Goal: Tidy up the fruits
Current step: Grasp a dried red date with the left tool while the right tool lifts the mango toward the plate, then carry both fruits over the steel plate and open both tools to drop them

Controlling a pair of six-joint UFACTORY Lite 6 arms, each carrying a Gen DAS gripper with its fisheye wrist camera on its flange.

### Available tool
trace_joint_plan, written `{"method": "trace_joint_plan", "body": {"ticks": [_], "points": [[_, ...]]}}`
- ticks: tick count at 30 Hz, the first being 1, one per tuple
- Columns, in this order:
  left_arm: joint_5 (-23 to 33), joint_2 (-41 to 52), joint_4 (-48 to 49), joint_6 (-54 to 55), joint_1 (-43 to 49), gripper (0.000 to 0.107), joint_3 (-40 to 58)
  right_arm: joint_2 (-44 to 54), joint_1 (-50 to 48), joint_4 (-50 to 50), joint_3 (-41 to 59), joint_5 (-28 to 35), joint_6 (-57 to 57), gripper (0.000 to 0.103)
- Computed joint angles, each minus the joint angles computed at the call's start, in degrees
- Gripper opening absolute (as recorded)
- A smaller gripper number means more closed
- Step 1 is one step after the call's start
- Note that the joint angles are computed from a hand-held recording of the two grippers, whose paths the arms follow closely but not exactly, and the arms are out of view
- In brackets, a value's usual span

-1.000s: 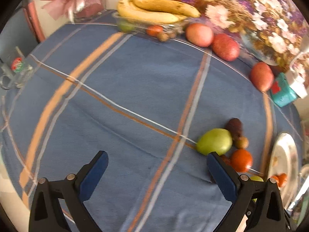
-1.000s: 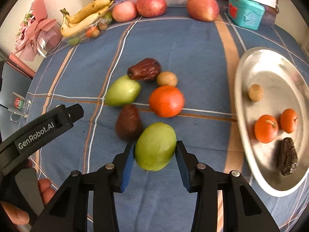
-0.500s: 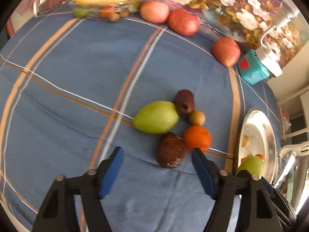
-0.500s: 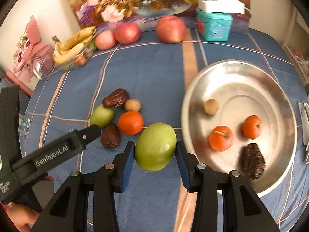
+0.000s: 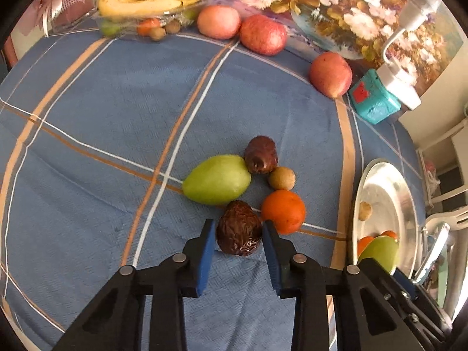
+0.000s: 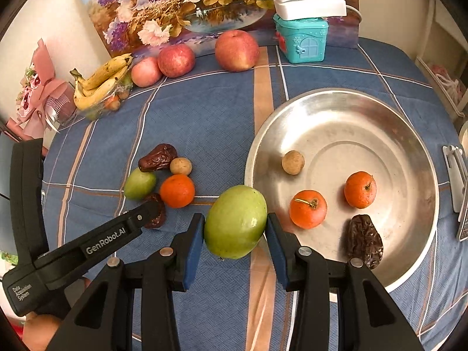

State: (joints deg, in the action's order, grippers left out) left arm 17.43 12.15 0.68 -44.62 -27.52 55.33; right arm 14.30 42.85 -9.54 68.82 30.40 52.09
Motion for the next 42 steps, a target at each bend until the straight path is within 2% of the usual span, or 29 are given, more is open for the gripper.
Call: {"method": "trace_joint_plan", "body": {"ticks": [9,13,17,22,28,33,36,42], "points": [[1.46,-9.62,8.58,-8.2,-0.55,0.034,-3.79,-1.53,-0.65,-0.24,-1.55,-0.76,1.6,0.044],[1.57,-10.92,7.48,-7.07,-1.7,0.034,-3.19,-4.35,-2.91,0.16,-4.46,-1.73,1.96,0.044],[1.81,-8.57,6.05,-5.68,-5.01,0.034,0.25,-10.0,-7.61,-0.9,-9.79,-2.2,4.07,0.044],[0.45,-3.63,-5.75,7.63,-10.36,0.034,6.58,-15.64,-14.68,-4.62,-16.08,0.67,8.6,0.044],[1.45,4.52,-9.57,13.39,-17.94,0.034,15.88,-20.71,-21.56,-1.7,-21.52,0.19,6.22,0.044],[1.56,7.71,-19.36,22.95,-18.53,0.035,18.43,-21.78,-23.22,0.74,-22.72,0.06,3.12,0.044],[1.96,7.29,-16.43,20.13,-18.4,0.041,18.38,-21.94,-23.47,1.65,-22.89,0.19,2.16,0.044],[1.89,5.61,-14.88,17.33,-16.56,0.041,15.9,-22.04,-23.75,1.91,-22.8,0.3,2.18,0.044]]}}
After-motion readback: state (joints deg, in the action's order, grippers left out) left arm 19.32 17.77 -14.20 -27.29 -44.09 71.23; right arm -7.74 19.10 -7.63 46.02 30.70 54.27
